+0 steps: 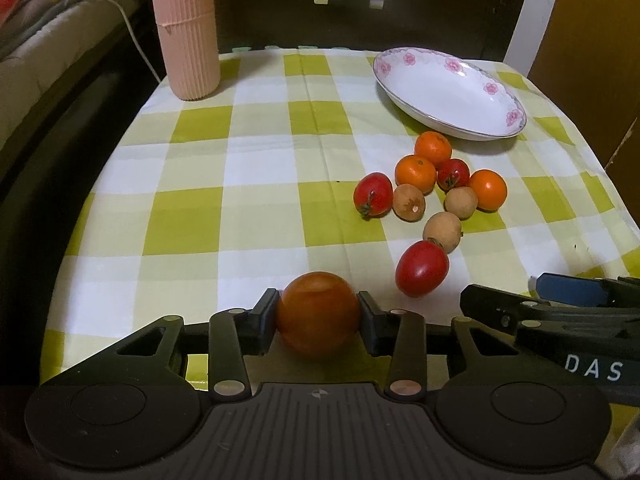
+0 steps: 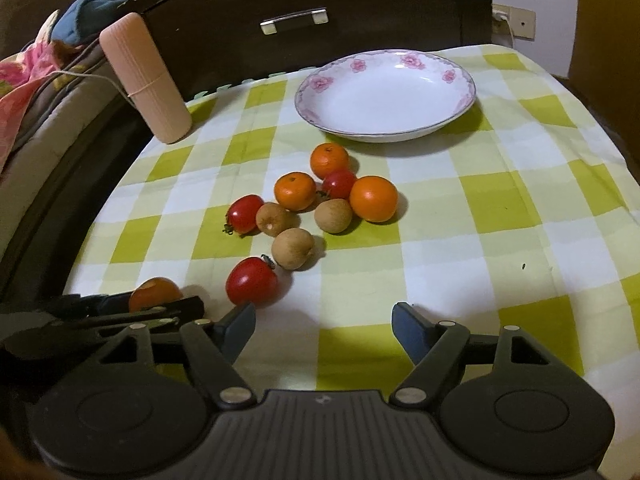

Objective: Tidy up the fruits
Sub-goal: 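Grasp the large red tomato with the left gripper while the right gripper grasps a small red tomato, then lift both held tomatoes off the table and hold them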

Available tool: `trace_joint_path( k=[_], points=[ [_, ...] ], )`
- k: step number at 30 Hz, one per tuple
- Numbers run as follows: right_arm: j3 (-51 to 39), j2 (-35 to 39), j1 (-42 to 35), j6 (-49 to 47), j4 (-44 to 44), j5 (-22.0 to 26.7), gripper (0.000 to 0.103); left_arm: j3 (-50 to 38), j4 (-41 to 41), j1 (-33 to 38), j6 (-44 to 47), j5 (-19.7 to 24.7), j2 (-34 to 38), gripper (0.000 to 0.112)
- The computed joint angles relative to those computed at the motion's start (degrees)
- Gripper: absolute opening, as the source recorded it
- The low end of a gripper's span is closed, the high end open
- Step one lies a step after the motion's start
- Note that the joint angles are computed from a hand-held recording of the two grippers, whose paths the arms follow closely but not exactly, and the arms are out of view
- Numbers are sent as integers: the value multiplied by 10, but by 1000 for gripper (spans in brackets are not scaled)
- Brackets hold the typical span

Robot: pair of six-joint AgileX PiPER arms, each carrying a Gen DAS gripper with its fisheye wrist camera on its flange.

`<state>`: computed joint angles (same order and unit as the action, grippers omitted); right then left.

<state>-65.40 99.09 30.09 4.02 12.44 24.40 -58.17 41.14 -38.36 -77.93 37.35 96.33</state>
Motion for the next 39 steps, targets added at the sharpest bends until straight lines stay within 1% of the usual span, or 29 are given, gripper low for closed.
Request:
trace_joint_path(
  k=[2, 6, 9, 14, 17, 20, 21, 22, 23, 26, 28, 30, 34, 36, 39],
  points=[
    [-1, 0, -2, 2, 0, 1, 73, -3, -7, 1, 6, 10, 0, 49],
    [-6, 5, -5, -20, 29, 7, 69, 3, -38, 14, 21, 2, -14, 49],
    [-9, 10, -2, -37, 46, 8, 68, 2, -54, 17, 33, 16, -21, 48],
    [-21, 22, 10, -65, 68, -4, 66, 3, -65, 24, 39, 26, -31, 48],
    [-33, 32, 13, -75, 83, -6, 65, 6, -85, 35, 48, 25, -34, 48],
    [-48, 48, 13, -100, 114, 4, 58, 9, -96, 39, 49, 26, -38, 49],
    [-52, 53, 12, -108, 123, 9, 54, 8, -94, 38, 48, 30, -36, 49],
    [-55, 59, 14, -108, 126, 9, 53, 8, -92, 38, 46, 30, -36, 49],
    [-51, 58, 18, -102, 120, -4, 53, 8, -93, 38, 44, 30, -36, 49],
    [-64, 69, 19, -98, 121, -7, 46, 9, -89, 38, 41, 29, -36, 49],
    [-66, 71, 23, -91, 111, -12, 38, 8, -86, 36, 40, 30, -34, 49],
    [-66, 69, 29, -89, 94, -11, 33, 9, -82, 35, 37, 30, -34, 49],
    [-55, 56, 33, -89, 68, -2, 31, 7, -73, 30, 30, 35, -31, 49],
    [-50, 49, 33, -69, 40, 4, 31, 9, -66, 25, 22, 32, -34, 49],
    [-41, 34, 19, -76, 46, 18, 31, 12, -51, 18, 11, 27, -38, 50]
  ],
)
